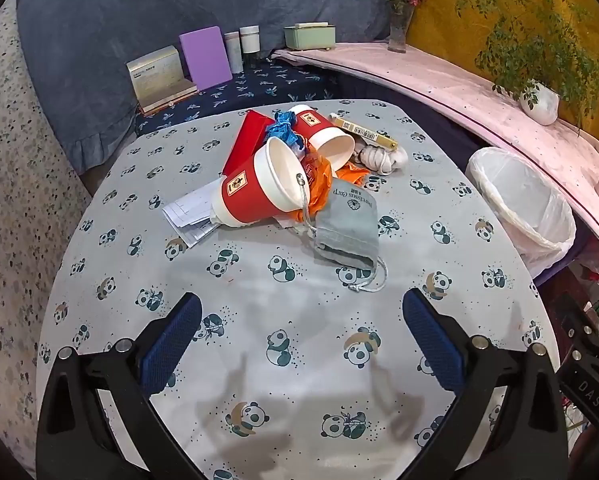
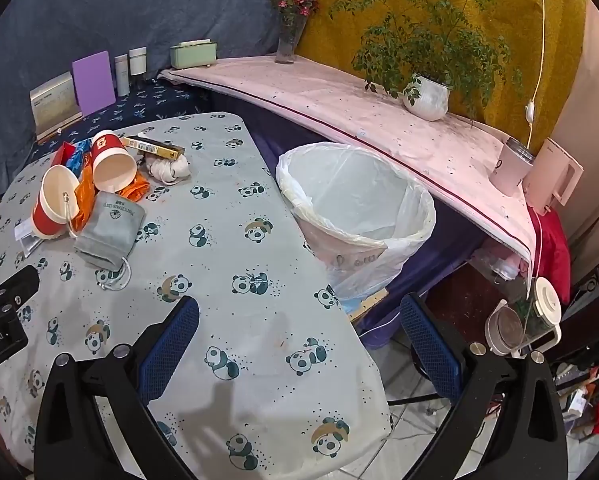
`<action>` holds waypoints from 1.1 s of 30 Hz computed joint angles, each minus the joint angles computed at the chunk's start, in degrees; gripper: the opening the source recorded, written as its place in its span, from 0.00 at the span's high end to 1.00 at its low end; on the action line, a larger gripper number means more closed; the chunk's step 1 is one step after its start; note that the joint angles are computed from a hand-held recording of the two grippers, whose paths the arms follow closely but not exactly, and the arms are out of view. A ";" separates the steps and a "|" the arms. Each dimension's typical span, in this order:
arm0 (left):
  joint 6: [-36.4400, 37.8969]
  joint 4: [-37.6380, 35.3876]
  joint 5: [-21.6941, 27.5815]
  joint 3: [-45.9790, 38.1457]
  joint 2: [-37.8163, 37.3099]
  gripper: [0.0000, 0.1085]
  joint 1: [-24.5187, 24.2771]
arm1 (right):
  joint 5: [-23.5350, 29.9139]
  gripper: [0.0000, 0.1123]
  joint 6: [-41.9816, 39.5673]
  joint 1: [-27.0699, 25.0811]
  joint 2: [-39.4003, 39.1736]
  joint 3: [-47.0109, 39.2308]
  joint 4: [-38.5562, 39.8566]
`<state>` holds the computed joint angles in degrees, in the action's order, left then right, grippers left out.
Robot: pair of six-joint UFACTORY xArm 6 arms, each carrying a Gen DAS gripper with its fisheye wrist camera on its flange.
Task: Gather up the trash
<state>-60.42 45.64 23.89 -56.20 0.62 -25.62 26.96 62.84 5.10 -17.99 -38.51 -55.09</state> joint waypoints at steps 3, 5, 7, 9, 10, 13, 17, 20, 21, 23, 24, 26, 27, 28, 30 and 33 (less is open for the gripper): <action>0.07 0.09 0.21 -0.17 0.03 0.12 -0.08 | -0.05 0.14 0.01 -0.11 -0.12 0.11 -0.17; 0.23 -0.06 0.33 -0.28 0.06 0.12 -0.13 | 0.10 0.14 0.16 -0.15 -0.13 0.09 -0.43; -0.51 0.41 1.01 -0.65 0.10 0.12 -0.82 | -0.01 0.14 0.48 -0.28 -0.42 0.30 -0.68; -0.71 0.69 1.10 -0.70 -0.02 0.12 -1.02 | -0.13 0.14 0.52 -0.47 -0.67 0.43 -0.67; -0.82 0.83 1.06 -0.65 -0.08 0.12 -1.08 | 0.02 0.14 0.60 -0.37 -0.69 0.37 -0.75; -0.18 0.12 1.12 -0.81 -0.11 0.12 -1.24 | 0.29 0.14 0.72 -0.18 -0.70 0.25 -0.87; 0.22 -0.35 1.18 -0.94 -0.08 0.12 -1.35 | 0.25 0.14 0.59 -0.16 -0.70 0.25 -0.71; 0.58 -0.82 1.24 -1.02 -0.01 0.12 -1.43 | 0.26 0.14 0.41 -0.08 -0.43 -0.05 -0.58; 0.68 -0.93 1.18 -1.01 -0.03 0.12 -1.42 | 0.23 0.14 0.31 -0.09 -0.43 -0.09 -0.51; 0.72 -1.02 1.30 -1.08 -0.01 0.12 -1.46 | 0.13 0.14 0.30 -0.08 -0.34 -0.22 -0.50; 0.83 -1.12 1.16 -1.04 -0.04 0.12 -1.46 | 0.01 0.14 0.21 -0.12 -0.36 -0.21 -0.43; 0.87 -1.08 1.21 -1.09 -0.02 0.12 -1.48 | -0.02 0.14 0.34 -0.08 -0.16 -0.39 -0.60; 0.89 -1.10 1.15 -1.08 -0.05 0.12 -1.52 | -0.02 0.14 0.33 -0.08 -0.11 -0.44 -0.59; 1.14 -1.34 1.05 -1.13 0.02 0.12 -1.43 | -0.09 0.14 0.29 -0.10 -0.12 -0.40 -0.52; 1.01 -1.31 1.01 -1.12 0.01 0.12 -1.44 | -0.02 0.14 0.39 -0.03 -0.16 -0.39 -0.55; 1.17 -1.55 1.05 -1.16 0.03 0.12 -1.47 | -0.12 0.14 0.31 -0.09 -0.21 -0.33 -0.48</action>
<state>-59.25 44.09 24.95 -57.36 0.65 -27.09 26.84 63.15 5.01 -18.21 -38.84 -55.57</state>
